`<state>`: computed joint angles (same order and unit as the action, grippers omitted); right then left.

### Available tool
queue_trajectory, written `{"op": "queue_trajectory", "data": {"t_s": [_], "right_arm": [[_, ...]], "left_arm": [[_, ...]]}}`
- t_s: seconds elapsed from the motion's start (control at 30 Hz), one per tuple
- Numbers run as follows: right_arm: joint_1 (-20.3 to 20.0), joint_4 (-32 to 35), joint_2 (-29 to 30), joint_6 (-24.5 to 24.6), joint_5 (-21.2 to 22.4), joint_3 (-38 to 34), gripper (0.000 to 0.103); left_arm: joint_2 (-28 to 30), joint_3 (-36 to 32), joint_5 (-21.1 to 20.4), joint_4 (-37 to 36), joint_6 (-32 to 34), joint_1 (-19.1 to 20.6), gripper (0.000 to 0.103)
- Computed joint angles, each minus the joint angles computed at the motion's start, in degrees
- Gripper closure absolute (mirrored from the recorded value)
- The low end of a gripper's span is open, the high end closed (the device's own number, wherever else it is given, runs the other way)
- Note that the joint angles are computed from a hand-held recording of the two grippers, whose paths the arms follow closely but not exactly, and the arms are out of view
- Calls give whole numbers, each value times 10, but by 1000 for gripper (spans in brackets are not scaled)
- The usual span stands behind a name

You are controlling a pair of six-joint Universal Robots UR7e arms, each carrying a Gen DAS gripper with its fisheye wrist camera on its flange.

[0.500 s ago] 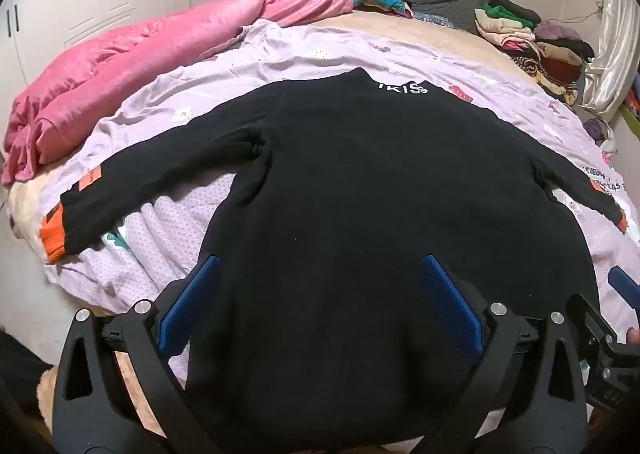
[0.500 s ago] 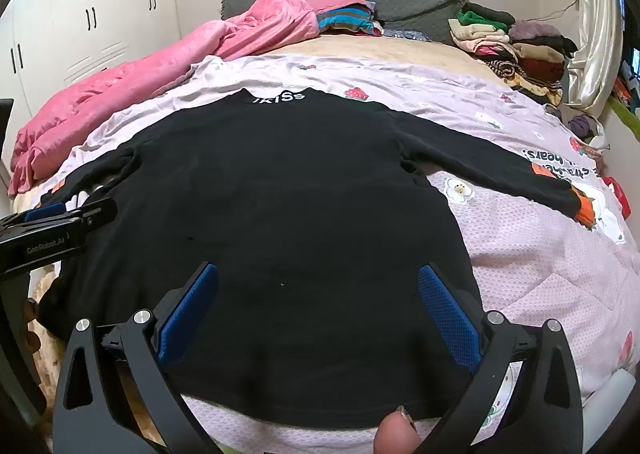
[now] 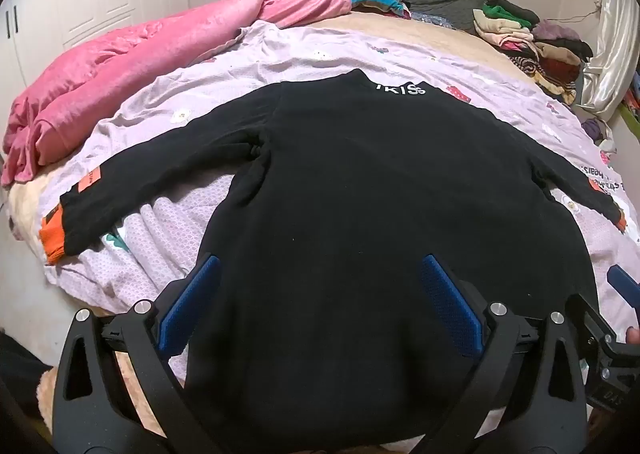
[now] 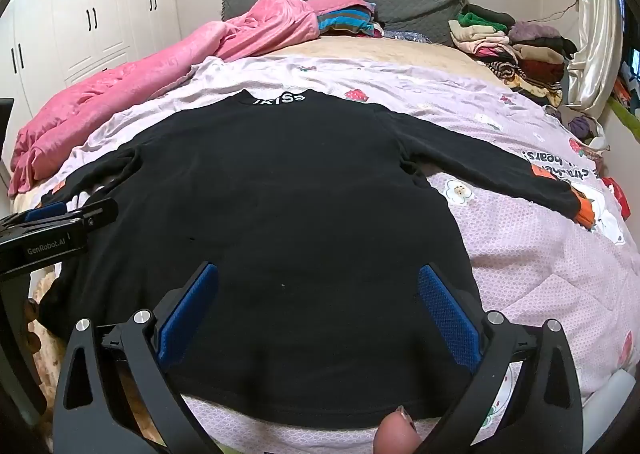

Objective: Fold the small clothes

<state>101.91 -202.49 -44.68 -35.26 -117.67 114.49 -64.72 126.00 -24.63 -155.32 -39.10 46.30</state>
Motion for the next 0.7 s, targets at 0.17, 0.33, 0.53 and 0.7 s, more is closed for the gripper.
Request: {"op": "queue_trajectory", "data": {"t_s": [0.17, 0.33, 0.53, 0.7], "right_arm": [[-1, -1, 1, -1, 2, 0, 4], [0, 0, 0, -1, 1, -1, 4], [-1, 1, 0, -1, 2, -1, 4], [1, 2, -1, -1, 0, -1, 4]], "left_arm": [[1, -4, 0, 5, -2, -2, 9], [-2, -1, -1, 2, 4, -2, 9], [-4, -3, 0, 6, 4, -3, 9], [-5, -3, 1, 10, 2, -4, 9]]}}
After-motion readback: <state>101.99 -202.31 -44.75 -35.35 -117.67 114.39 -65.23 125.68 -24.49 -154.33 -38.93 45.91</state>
